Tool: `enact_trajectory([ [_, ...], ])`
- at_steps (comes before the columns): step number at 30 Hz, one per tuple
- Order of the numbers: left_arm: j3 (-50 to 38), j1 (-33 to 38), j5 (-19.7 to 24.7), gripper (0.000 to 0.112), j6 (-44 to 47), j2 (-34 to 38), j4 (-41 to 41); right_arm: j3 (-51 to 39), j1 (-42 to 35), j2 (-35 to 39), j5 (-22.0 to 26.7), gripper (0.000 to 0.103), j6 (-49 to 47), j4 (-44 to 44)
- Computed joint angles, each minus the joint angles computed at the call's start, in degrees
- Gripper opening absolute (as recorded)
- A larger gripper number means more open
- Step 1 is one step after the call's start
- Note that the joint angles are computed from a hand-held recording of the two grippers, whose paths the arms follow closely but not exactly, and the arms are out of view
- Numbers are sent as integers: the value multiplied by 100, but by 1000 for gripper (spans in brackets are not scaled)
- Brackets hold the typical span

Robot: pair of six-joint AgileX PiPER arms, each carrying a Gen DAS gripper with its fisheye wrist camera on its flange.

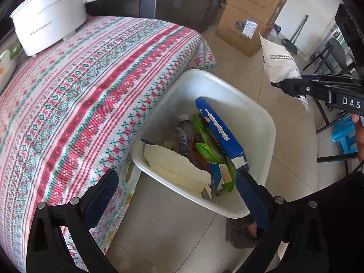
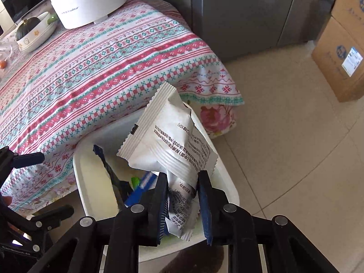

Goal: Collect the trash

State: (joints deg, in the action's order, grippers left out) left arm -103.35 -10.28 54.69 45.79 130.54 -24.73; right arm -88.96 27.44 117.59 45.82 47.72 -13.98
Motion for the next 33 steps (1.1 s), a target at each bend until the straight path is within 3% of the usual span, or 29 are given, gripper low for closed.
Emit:
enact_trajectory([
  [3,68,96,-103,103,5,-66,38,-151,3,104,44,34,-182,170],
  [5,188,157,-201,103,25,-147,52,-236,0,176,-5,67,-332,307],
  [7,272,197,-265,103,13,-202,100,-342,99,241,31,84,-172,92],
  [11,414,257,-383,103,13,-308,153,-526,188,343,79,103,-172,-53],
  [17,851,390,-721,103,96,-669,47,-743,341,425,316,103,-14,-387],
  [21,1449,538,-1177,103,118,-1177,-176,-526,433,186,135,103,463,-550],
  [28,3046,736,-2530,103,-41,-2635,-445,-78,1180,-421,173,103,2182,-2032],
  [33,3813,1128,-2889,103,-54,-3387,-978,-3,1937,-564,612,103,3352,-3159],
])
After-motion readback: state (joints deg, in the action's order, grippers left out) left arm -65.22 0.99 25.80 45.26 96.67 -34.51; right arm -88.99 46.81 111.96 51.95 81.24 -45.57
